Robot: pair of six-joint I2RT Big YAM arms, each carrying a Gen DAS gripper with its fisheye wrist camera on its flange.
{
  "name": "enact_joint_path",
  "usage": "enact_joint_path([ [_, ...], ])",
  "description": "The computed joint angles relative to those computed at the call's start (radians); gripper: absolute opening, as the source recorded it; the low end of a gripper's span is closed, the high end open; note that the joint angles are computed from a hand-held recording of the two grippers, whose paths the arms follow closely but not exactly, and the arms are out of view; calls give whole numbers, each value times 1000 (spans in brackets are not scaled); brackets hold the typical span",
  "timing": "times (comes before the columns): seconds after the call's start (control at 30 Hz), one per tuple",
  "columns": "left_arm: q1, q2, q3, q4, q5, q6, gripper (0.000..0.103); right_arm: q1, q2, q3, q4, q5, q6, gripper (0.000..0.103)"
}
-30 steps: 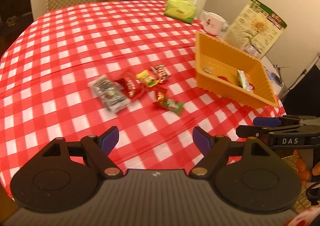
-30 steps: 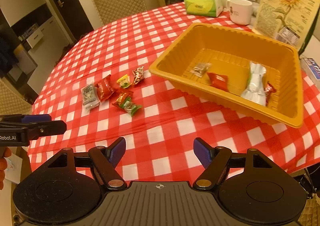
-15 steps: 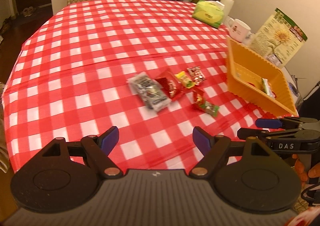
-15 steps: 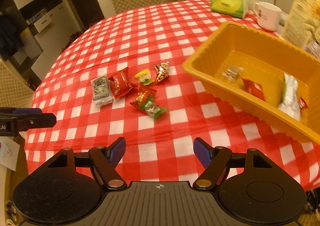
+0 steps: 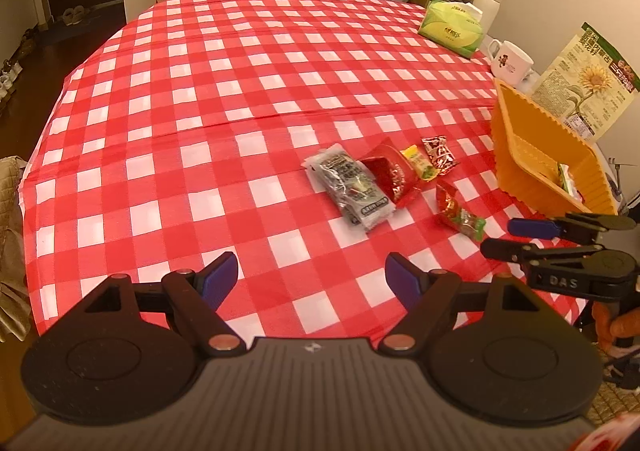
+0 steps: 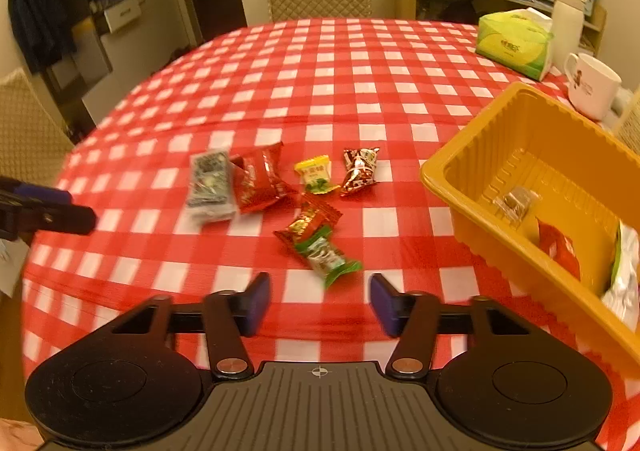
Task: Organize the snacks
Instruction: 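Grasp the green-wrapped candy with the right tool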
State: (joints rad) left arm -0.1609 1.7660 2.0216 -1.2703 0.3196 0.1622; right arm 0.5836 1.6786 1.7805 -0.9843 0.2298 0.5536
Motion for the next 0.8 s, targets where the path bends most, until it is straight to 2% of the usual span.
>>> enact_joint_path([
  [0.17, 0, 14, 9, -5, -2, 4, 79, -13, 18, -11, 48, 15, -124, 48],
  [0.33, -1, 23, 16, -11, -5, -1, 79, -26, 47, 13, 39, -11, -217, 38],
  [0.57, -4, 36, 29, -17, -16, -14, 79, -34, 71, 38, 38, -54, -259, 31],
  [0.67, -6, 41, 34, -16, -16, -16, 79, -35, 85, 56, 21, -63, -259, 27],
  [0.73, -7, 43, 37, -17, -17, -17, 79, -35, 89, 60, 14, -71, -251, 21],
  [0.8, -10, 47, 40, -18, -17, -18, 79, -33, 88, 60, 10, -75, -241, 21],
])
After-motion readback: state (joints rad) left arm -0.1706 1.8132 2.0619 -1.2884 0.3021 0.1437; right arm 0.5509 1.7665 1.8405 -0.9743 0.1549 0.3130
